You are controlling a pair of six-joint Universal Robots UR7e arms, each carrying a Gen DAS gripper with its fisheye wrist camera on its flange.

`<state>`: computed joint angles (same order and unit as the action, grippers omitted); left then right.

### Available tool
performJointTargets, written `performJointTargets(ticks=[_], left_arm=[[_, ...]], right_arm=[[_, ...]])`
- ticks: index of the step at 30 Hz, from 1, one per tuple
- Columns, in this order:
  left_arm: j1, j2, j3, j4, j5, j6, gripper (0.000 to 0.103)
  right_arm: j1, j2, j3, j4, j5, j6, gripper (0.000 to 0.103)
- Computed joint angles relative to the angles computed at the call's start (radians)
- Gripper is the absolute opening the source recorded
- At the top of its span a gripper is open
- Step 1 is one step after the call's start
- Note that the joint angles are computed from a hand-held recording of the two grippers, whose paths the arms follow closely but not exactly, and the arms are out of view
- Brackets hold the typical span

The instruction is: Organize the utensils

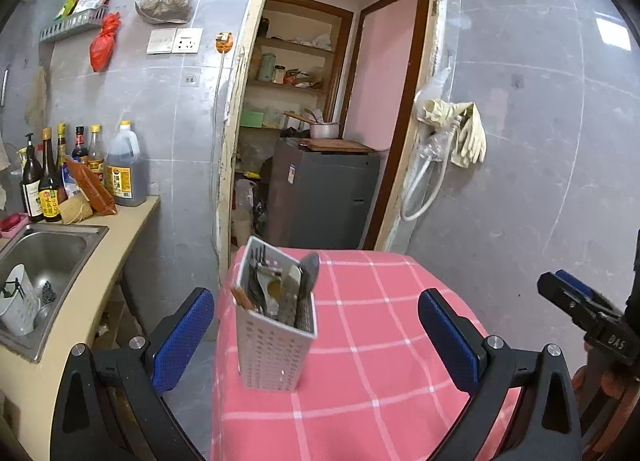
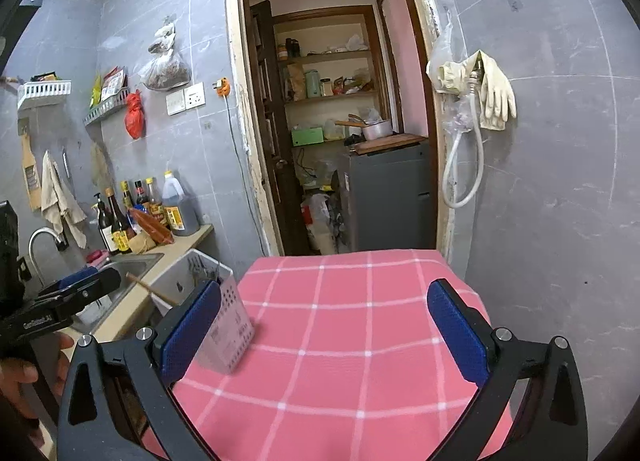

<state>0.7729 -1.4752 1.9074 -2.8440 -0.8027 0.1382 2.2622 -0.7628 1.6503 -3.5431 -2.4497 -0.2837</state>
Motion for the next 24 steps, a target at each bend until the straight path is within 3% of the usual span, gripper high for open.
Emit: performJointTargets(ticks=[12, 24], left_arm=[[-0.123, -0.117, 0.184, 0.005, 0.126, -0.115, 0.103], [-0.258, -0.256, 0.319, 0.149, 0.242, -0.295, 0.103]], right_arm=[[0.055, -0.121, 0.236, -0.078, -0.050, 0.050, 0.101], [0.126, -0.196, 0.386, -0.072, -0.115, 0.170, 0.101]])
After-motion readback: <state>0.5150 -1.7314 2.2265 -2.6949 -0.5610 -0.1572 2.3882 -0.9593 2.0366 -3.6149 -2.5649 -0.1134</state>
